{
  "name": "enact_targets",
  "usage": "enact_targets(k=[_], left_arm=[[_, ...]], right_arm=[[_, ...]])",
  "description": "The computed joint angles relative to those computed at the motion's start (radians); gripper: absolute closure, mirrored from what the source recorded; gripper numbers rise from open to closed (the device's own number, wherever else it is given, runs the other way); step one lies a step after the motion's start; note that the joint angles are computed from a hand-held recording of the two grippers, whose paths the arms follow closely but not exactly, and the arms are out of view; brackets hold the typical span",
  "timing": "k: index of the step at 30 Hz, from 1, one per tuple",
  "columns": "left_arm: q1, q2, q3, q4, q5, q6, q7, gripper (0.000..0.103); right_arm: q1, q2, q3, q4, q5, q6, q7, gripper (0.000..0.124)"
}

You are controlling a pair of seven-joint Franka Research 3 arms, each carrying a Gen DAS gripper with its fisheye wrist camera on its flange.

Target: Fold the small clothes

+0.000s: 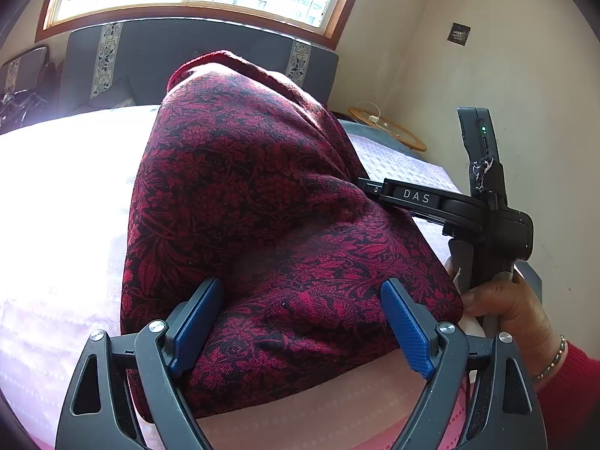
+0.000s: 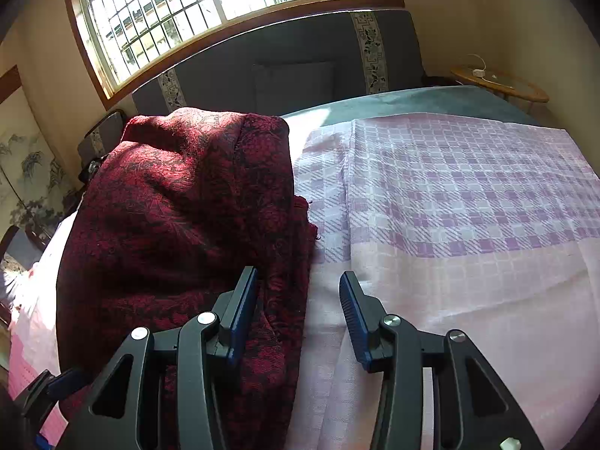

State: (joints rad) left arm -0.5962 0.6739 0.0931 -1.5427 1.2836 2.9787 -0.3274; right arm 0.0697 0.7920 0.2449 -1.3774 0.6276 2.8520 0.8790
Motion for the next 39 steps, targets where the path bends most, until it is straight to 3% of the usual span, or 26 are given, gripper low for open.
enact_targets(k=[4, 9, 15, 23, 28, 33, 35, 39], left_arm=[[0.000, 0.000, -0.002, -0.001, -0.006, -0.007, 0.009, 0.017], [-0.001, -0.001, 0.000, -0.001, -0.006, -0.005, 0.007, 0.016], [-0.005, 0.001, 0.008, 0.000, 0.011, 0.007, -0.018, 0.016], [0.000, 0.001, 0.003, 0.000, 0.014, 0.003, -0.020, 0.016], [0.003, 0.002, -0.002, 0.001, 0.008, -0.001, -0.009, 0.016], [0.001, 0.005, 0.002, 0.004, 0.006, 0.002, -0.012, 0.016], [0.000, 0.005, 0.004, 0.005, 0.008, 0.005, -0.017, 0.016], [-0.004, 0.006, 0.010, 0.006, 0.017, 0.011, -0.032, 0.016]], right_arm=[[0.001, 0.000, 0.000, 0.000, -0.001, 0.003, 0.000, 0.083], [-0.013, -0.009, 0.029, -0.021, 0.005, 0.030, -0.046, 0.101], [-0.057, -0.003, 0.070, -0.015, 0.075, 0.011, -0.065, 0.104], [-0.056, -0.006, 0.072, -0.014, 0.119, 0.003, -0.116, 0.108], [-0.072, 0.001, 0.079, 0.015, 0.147, -0.086, -0.155, 0.102], [-0.041, 0.012, 0.022, 0.093, 0.126, -0.194, -0.100, 0.097], [-0.021, 0.038, -0.001, 0.162, 0.096, -0.249, -0.067, 0.097], [0.039, 0.152, -0.059, 0.389, -0.006, -0.354, 0.063, 0.081]])
